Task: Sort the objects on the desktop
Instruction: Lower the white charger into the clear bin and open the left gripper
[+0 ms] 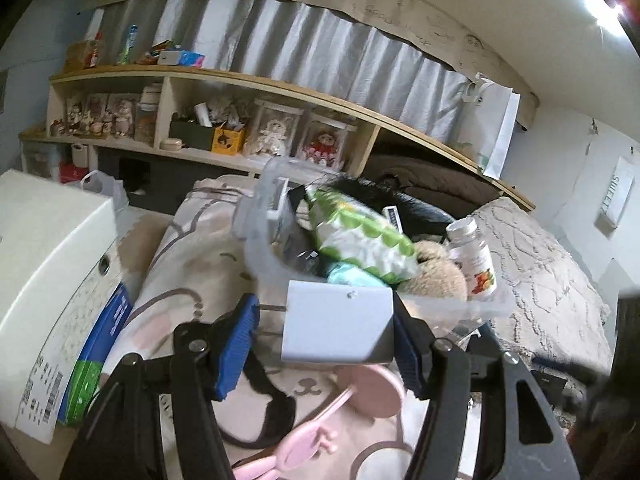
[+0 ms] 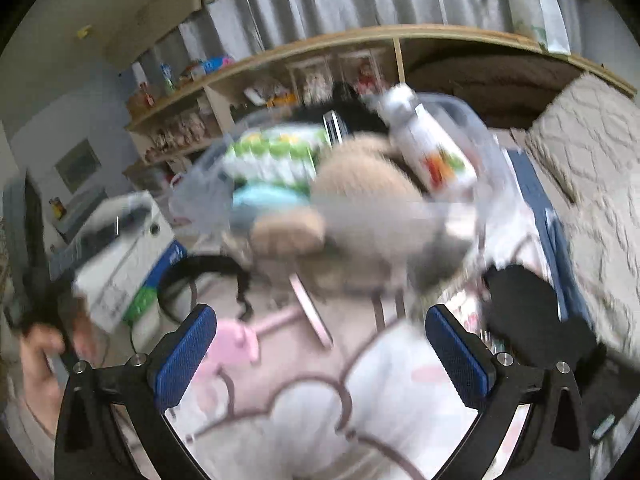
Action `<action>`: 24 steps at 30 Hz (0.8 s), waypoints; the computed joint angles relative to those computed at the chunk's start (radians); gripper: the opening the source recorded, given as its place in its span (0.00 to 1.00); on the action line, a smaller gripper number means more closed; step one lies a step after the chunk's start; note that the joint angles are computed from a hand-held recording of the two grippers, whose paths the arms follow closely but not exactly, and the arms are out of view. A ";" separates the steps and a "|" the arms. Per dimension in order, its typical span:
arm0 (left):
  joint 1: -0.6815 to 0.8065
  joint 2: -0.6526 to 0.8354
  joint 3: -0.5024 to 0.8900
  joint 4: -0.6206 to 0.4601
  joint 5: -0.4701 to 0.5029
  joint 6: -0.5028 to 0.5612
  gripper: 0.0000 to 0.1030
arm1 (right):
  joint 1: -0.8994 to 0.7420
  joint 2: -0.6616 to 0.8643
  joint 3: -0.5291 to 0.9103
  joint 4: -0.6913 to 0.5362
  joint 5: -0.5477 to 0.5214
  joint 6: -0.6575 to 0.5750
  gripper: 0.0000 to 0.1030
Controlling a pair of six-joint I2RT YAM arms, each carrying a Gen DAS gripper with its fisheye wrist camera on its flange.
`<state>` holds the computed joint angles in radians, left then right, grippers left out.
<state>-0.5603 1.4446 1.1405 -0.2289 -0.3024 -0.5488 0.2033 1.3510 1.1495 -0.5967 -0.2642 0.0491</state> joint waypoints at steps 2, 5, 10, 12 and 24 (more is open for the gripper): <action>0.003 0.048 0.079 -0.042 0.004 0.014 0.61 | -0.005 -0.043 -0.065 0.007 0.004 -0.016 1.00; 0.007 0.138 0.211 -0.115 0.017 0.020 0.61 | 0.004 -0.105 -0.142 0.016 0.026 -0.036 1.00; 0.016 0.313 0.456 -0.236 0.066 0.020 0.61 | -0.021 -0.162 -0.197 0.005 -0.044 -0.036 1.00; 0.014 0.379 0.544 -0.280 0.071 0.024 0.61 | -0.039 -0.169 -0.212 0.000 -0.087 -0.037 1.00; 0.011 0.618 0.860 -0.510 0.027 -0.019 0.90 | -0.068 -0.159 -0.205 0.014 -0.111 -0.013 1.00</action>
<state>-0.5497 2.0626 2.0002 -0.7384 -0.2757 -0.5679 0.1357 1.1916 0.9445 -0.5831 -0.3755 0.0357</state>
